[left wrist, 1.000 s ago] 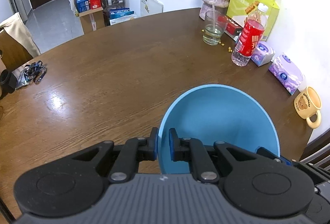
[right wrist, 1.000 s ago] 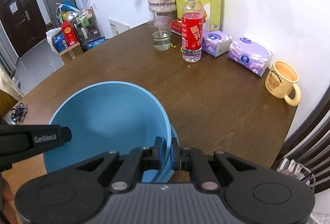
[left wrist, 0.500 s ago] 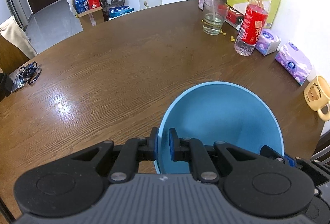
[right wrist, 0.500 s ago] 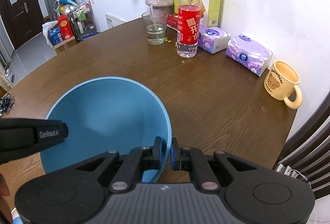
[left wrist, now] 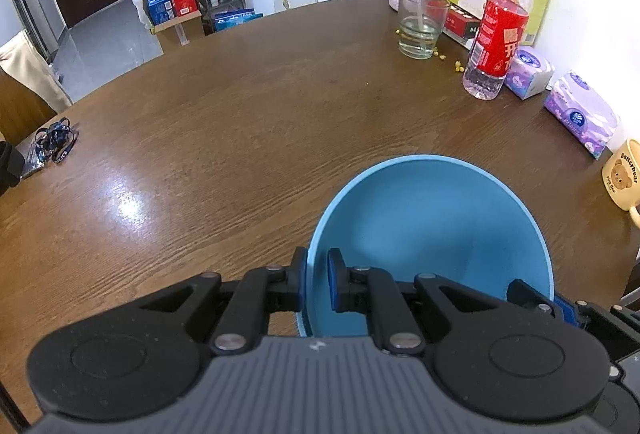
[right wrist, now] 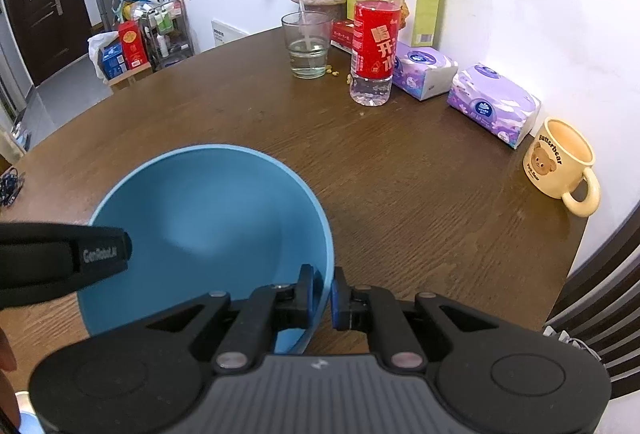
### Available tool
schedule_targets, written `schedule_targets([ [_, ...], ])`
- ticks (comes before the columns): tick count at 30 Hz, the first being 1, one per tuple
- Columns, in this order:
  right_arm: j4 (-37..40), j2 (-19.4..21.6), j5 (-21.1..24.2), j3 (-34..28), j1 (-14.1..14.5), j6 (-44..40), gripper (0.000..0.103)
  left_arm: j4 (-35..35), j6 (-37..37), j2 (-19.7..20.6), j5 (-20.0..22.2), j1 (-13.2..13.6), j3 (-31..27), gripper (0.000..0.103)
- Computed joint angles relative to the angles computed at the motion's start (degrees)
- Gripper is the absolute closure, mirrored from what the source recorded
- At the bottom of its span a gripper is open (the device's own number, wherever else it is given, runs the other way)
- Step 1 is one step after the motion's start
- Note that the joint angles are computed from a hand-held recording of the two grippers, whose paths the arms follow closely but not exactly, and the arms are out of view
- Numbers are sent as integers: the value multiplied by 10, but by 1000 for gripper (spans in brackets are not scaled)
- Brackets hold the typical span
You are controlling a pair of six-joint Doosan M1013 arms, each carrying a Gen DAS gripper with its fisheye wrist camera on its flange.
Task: Organize plates and bowls
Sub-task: 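Lower the held bowl into the nested light-blue bowls with both grippers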
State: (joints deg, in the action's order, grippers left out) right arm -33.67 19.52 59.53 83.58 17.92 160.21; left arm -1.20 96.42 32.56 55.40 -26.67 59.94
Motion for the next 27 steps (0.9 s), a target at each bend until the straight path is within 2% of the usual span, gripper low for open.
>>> schedule_targets([
  [27, 17, 4, -19, 6, -8, -8, 95, 0, 4, 7, 5, 1, -5, 91],
])
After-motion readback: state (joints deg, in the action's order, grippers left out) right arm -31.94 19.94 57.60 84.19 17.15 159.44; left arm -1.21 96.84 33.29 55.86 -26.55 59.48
